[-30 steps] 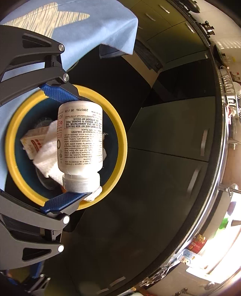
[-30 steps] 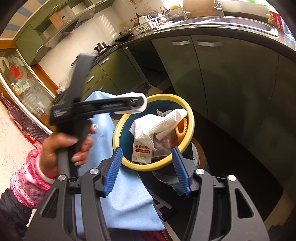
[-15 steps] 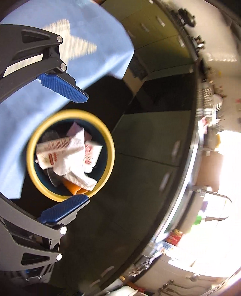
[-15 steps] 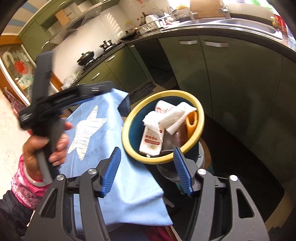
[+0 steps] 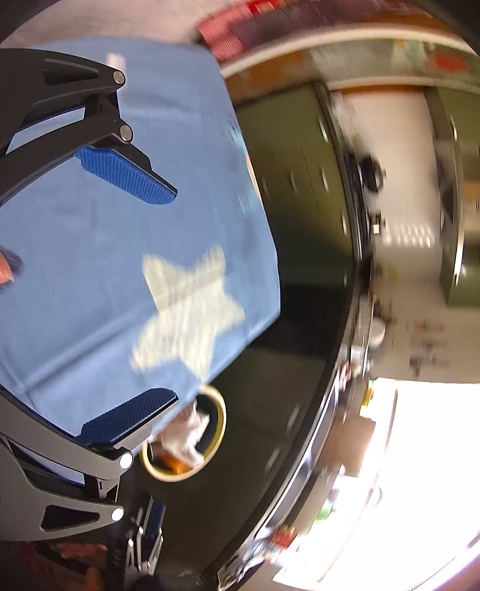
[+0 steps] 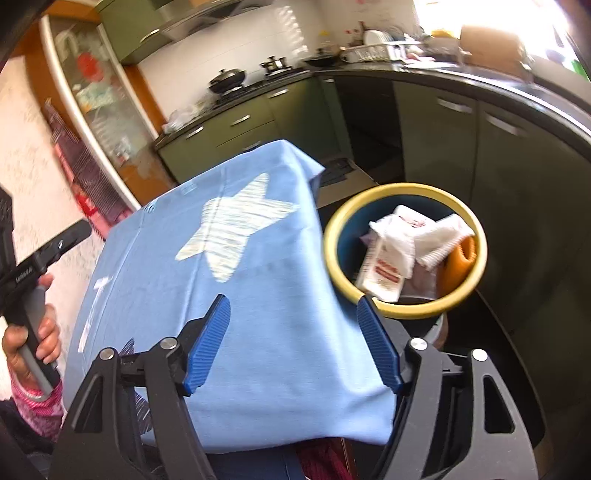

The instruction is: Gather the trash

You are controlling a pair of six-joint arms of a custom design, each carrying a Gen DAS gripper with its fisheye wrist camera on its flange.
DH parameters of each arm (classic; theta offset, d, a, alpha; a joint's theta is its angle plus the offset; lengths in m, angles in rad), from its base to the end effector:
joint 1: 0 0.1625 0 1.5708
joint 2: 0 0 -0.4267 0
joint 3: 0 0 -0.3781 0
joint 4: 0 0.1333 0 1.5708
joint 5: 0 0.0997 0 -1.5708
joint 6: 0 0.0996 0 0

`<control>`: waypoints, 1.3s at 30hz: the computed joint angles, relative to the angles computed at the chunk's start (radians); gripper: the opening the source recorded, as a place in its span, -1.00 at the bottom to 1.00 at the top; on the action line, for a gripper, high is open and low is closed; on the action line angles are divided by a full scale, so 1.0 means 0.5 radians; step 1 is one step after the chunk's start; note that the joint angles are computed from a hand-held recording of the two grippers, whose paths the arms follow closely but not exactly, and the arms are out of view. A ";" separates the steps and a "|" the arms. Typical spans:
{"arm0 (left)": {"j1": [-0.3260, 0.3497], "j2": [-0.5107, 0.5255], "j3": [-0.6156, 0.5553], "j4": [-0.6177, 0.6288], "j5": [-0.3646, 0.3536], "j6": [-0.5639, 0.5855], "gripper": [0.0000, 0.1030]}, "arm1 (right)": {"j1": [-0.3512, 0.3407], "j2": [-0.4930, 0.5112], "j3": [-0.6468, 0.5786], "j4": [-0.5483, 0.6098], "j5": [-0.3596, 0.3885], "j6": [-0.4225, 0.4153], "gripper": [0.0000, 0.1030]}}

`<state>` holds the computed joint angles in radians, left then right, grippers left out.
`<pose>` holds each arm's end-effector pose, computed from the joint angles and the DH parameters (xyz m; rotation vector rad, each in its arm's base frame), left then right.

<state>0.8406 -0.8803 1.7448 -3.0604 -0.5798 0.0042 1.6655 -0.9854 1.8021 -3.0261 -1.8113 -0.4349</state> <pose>-0.2588 -0.6138 0.2179 0.4298 2.1841 -1.0832 0.1689 -0.6191 0.2243 0.5993 -2.6200 0.8201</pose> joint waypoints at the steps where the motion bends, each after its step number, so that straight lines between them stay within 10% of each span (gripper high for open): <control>1: -0.013 -0.056 0.094 -0.039 0.078 -0.044 0.91 | 0.019 0.011 0.008 -0.023 -0.019 -0.019 0.37; 7: -0.114 -0.415 0.591 0.022 0.378 -0.388 0.91 | 0.129 0.035 0.104 -0.216 -0.086 -0.142 0.88; 22: -0.497 -1.103 1.149 0.983 0.694 -1.548 0.91 | 0.318 -0.008 0.385 -0.708 -0.242 -0.406 0.87; 39: -0.617 -1.060 1.056 1.264 0.787 -1.675 0.91 | 0.349 -0.072 0.476 -0.886 -0.271 -0.422 0.87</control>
<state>0.5321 -1.4102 2.2728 -2.4282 -0.1865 -0.8335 1.8398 -1.0214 2.0402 -3.4692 -1.9469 -0.6460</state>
